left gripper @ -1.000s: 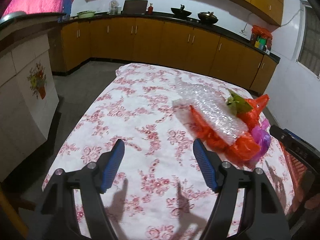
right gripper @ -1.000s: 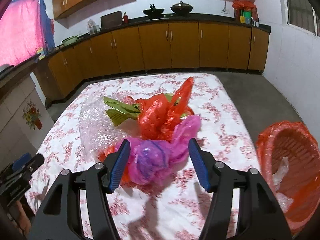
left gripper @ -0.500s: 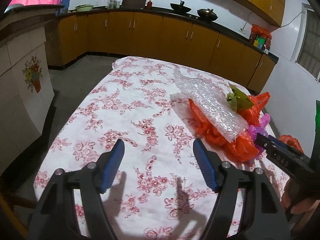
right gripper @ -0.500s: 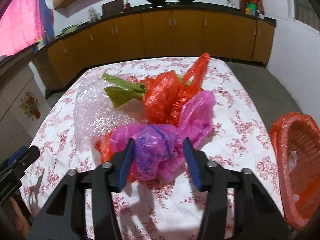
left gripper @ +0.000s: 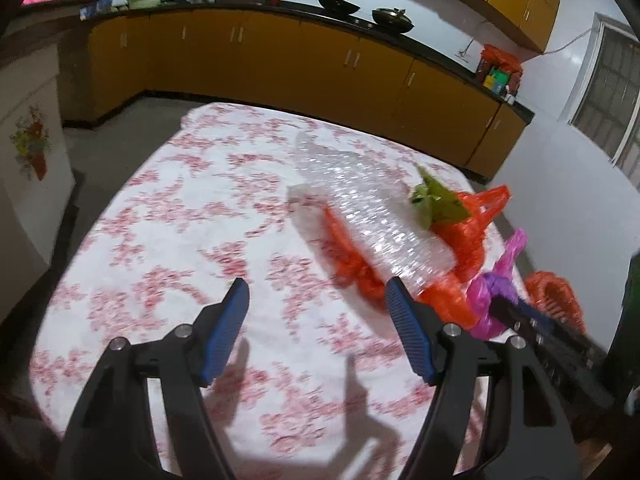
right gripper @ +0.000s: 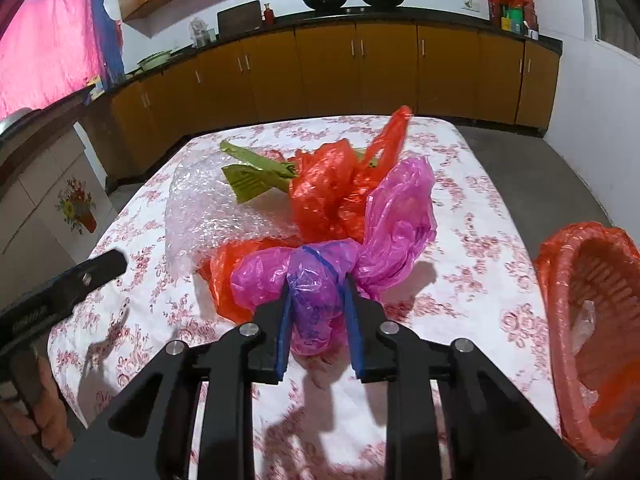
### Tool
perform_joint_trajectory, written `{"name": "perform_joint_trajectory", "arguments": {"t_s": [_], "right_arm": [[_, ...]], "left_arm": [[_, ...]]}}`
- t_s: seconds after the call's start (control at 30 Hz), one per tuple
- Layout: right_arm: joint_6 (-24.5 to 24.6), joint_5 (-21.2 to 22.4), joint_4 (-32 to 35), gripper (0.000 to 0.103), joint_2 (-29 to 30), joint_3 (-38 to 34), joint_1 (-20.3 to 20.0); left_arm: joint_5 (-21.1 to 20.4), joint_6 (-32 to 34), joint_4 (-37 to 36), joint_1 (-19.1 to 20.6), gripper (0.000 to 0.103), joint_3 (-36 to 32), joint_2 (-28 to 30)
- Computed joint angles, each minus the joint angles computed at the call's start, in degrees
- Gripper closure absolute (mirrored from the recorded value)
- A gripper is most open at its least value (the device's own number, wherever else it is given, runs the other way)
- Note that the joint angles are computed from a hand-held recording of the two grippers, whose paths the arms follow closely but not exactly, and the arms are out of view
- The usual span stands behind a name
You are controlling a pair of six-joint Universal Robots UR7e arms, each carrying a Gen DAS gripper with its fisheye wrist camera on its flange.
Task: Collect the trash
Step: 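Grasp the pink-purple bag with the right tool while the left tool grasps bubble wrap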
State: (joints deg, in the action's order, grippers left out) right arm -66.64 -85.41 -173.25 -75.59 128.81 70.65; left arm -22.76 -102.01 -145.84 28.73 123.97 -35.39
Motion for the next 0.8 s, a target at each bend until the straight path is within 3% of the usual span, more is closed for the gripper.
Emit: {"name": "perform_joint_trajectory", "arguments": {"t_s": [0.07,0.17,0.33,0.47,0.5,0.63,0.8], "right_arm": [[-0.27,0.38,0.6,0.079,-0.85,-0.15,-0.63],[-0.34,0.44,0.92,0.079,-1.48,-0.46,-1.2],[0.08,0.47,1.45,0.079,-2.04,-1.24,-1.81],[-0.15,0.6,1.52,0.079,-2.29,-1.32,-2.01],[-0.23,0.61,1.56,0.079,-2.36,-1.31,-1.99],[-0.78,0.61,1.63,0.079,-2.48,-1.49,-2.15],[-0.69,0.59,1.74,0.079,-2.54,-1.48,-2.02]], "left_arm": [[0.03,5.84,-7.09,1.08,0.036,-0.38,1.02],[-0.58,12.55,-12.04,2.9,0.044,-2.48,2.37],[-3.58,24.22,-23.91,6.08,0.044,-5.77,5.34],[-5.73,27.65,-27.44,8.23,0.046,-8.13,6.74],[-5.83,27.95,-27.74,8.4,0.05,-8.45,6.92],[-6.02,30.2,-30.76,8.39,0.082,-8.48,7.49],[-3.15,28.19,-26.93,6.59,0.092,-7.19,6.3]]}}
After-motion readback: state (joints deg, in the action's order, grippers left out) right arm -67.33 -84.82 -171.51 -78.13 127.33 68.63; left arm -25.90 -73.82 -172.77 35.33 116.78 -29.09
